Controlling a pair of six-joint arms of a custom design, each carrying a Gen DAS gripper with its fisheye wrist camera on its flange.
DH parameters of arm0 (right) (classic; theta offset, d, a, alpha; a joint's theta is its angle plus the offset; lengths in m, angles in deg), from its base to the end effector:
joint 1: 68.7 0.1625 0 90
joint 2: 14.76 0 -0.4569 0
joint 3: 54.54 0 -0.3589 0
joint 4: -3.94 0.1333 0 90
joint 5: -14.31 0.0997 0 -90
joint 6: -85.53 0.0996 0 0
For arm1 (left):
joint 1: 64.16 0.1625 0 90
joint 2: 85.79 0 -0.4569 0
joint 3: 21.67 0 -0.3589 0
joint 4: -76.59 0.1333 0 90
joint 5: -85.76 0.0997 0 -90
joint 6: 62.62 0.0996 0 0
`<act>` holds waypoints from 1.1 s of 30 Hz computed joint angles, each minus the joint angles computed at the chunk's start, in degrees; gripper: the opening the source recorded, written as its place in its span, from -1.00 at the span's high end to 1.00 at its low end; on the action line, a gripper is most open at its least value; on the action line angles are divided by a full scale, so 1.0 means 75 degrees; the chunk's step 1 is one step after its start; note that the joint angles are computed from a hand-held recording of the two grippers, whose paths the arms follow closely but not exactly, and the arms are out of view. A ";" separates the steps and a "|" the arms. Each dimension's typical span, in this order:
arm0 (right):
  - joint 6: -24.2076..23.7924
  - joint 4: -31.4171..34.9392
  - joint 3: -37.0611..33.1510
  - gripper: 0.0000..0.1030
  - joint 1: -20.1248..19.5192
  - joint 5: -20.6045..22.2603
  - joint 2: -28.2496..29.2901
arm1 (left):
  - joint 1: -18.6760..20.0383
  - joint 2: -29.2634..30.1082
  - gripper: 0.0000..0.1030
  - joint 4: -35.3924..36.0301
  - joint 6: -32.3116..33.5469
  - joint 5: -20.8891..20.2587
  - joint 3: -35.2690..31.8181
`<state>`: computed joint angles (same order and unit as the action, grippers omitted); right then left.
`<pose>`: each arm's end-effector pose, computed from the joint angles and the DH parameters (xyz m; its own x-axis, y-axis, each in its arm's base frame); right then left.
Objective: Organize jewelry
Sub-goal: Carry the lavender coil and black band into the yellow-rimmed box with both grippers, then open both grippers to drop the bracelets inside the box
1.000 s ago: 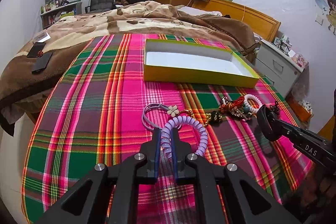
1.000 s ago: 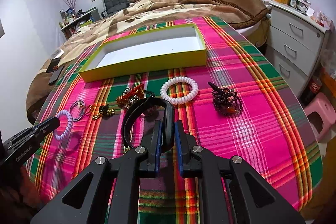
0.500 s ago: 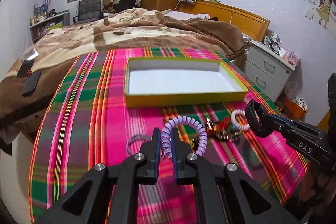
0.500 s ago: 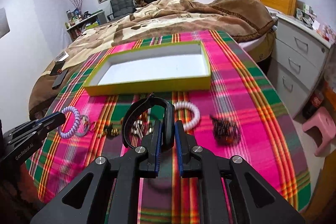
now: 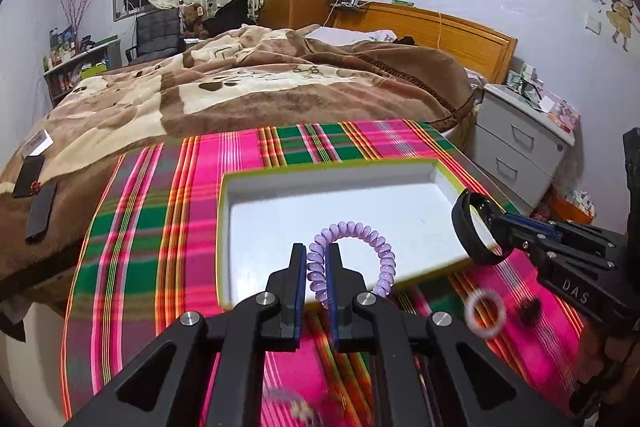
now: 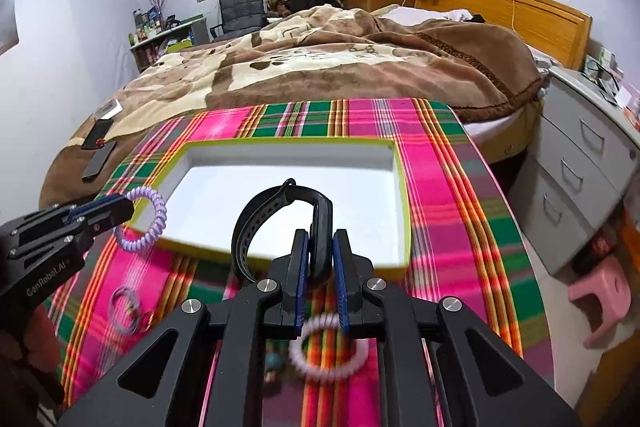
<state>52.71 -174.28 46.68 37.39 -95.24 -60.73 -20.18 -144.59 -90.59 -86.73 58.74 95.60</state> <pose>0.2781 -0.6034 0.1716 -0.6773 -0.5093 0.5309 -0.7135 0.6307 -0.3052 -0.2296 -0.5301 0.2365 -0.7541 -0.1514 -0.6391 0.4092 0.6528 -0.6375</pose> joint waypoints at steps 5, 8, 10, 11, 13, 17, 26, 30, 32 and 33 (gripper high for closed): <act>0.0058 0.0710 -0.0957 0.76 -0.0102 -0.0084 0.0594 | 0.0561 0.0412 0.82 -0.0479 0.0901 -0.0326 -0.0746; 0.0086 0.1032 -0.1463 0.76 -0.0140 -0.0226 0.0948 | 0.0909 0.0608 0.82 -0.0442 0.1119 -0.0573 -0.1225; 0.0132 0.1226 -0.1778 0.76 -0.0154 -0.0300 0.1145 | 0.1084 0.0705 0.82 -0.0428 0.1197 -0.0729 -0.1444; 0.0138 0.1315 -0.1941 0.76 -0.0160 -0.0344 0.1245 | 0.1183 0.0763 0.82 -0.0328 0.1220 -0.0796 -0.1601; 0.0179 0.1512 -0.2225 0.76 -0.0168 -0.0419 0.1401 | 0.1347 0.0911 0.82 -0.0074 0.1291 -0.0839 -0.1918; 0.0190 0.1841 -0.2645 0.76 -0.0160 -0.0593 0.1653 | 0.1551 0.1133 0.82 0.0288 0.1303 -0.0946 -0.2292; 0.0230 0.2187 -0.3059 0.76 -0.0131 -0.0707 0.1930 | 0.1719 0.1406 0.82 0.0544 0.1248 -0.1178 -0.2630; 0.0276 0.2268 -0.3146 0.76 -0.0114 -0.0711 0.1973 | 0.1771 0.1470 0.82 0.0560 0.1226 -0.1271 -0.2731; 0.0302 0.2293 -0.3195 0.76 -0.0109 -0.0712 0.1998 | 0.1785 0.1508 0.82 0.0569 0.1264 -0.1274 -0.2779; 0.0322 0.2306 -0.3222 0.75 -0.0107 -0.0707 0.2013 | 0.1794 0.1514 0.82 0.0614 0.1247 -0.1292 -0.2803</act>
<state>55.13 -156.99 22.51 36.59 -100.54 -45.63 -6.73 -133.24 -85.98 -77.38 49.05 74.58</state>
